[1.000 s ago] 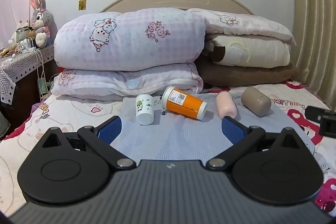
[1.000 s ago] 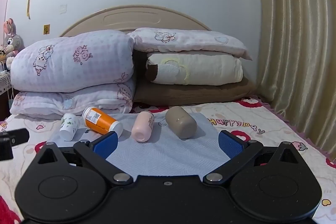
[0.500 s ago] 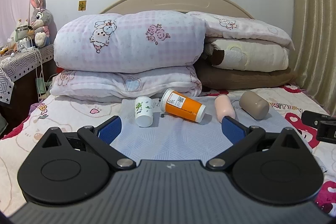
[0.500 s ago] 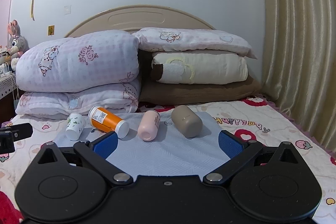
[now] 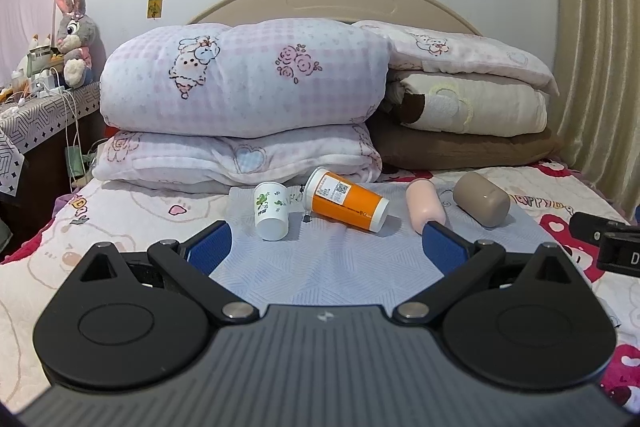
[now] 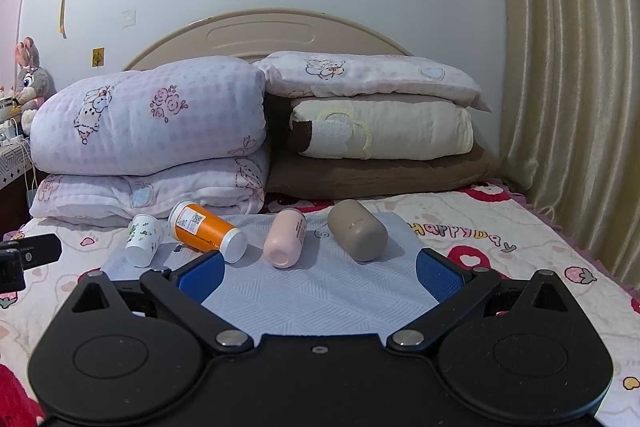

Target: Flip cup upright

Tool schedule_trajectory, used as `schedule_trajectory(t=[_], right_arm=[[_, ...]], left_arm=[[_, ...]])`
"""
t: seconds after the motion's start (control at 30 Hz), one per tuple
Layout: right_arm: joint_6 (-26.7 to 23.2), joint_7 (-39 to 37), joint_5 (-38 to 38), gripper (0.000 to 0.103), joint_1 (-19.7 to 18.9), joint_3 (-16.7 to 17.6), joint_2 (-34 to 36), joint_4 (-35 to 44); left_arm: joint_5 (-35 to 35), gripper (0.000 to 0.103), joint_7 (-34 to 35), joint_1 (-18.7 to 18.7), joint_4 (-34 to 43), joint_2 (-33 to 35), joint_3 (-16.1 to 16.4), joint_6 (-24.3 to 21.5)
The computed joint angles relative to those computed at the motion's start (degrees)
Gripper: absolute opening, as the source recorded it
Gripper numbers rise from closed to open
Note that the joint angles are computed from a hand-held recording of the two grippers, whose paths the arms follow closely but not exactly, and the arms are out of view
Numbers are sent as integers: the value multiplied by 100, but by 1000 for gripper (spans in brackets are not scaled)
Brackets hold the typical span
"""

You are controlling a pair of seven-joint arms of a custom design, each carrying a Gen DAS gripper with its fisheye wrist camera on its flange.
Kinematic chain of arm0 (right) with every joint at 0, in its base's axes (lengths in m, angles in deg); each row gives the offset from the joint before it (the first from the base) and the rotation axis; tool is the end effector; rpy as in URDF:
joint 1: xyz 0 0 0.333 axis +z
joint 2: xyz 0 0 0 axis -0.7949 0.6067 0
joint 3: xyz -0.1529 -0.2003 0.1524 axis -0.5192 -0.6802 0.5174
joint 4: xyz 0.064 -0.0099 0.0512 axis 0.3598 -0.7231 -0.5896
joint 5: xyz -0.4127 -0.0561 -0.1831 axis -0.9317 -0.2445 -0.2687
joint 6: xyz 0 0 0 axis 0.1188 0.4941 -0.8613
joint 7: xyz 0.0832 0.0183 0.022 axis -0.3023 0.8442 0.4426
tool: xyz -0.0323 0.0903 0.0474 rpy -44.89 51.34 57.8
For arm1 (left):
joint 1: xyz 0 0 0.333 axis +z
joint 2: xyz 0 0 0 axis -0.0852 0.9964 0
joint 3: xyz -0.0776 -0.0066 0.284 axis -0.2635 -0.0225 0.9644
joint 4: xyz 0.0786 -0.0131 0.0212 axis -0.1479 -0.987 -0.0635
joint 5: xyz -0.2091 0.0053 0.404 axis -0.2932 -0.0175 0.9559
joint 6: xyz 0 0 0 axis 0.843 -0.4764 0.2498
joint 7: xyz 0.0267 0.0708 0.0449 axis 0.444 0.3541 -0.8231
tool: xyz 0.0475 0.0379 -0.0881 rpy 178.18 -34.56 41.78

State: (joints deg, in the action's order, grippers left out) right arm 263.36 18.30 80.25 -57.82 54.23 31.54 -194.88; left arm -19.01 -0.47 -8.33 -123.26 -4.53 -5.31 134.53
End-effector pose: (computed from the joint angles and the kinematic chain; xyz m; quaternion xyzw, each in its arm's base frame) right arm 0.5204 0.0609 0.6063 -0.5952 0.5825 -0.3791 0.4034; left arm 0.5094 -0.2685 0.6107 -0.6070 0.5755 -0.3910 0.3840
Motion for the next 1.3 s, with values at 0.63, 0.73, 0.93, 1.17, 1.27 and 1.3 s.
schedule_trajectory(t=[0.63, 0.73, 0.93, 1.17, 1.27, 1.3], right_arm=[[-37, 130, -113, 103, -54, 33, 31, 23], [-73, 134, -120, 103, -49, 24, 43, 26], [-113, 159, -140, 103, -40, 11, 47, 36], [-113, 177, -159, 103, -29, -1, 47, 32], [-112, 185, -171, 103, -35, 3, 54, 38], [-109, 184, -172, 103, -31, -2, 52, 34]], left_arm=[[-45, 103, -16, -1, -84, -4, 25, 86], [-51, 103, -6, 2, -97, -12, 30, 103], [-106, 103, 33, 17, -155, -40, 45, 137], [-120, 103, 42, 38, -145, -36, 25, 136], [-125, 103, 46, 44, -164, -46, 30, 148], [-127, 103, 47, 46, -165, -47, 28, 149]])
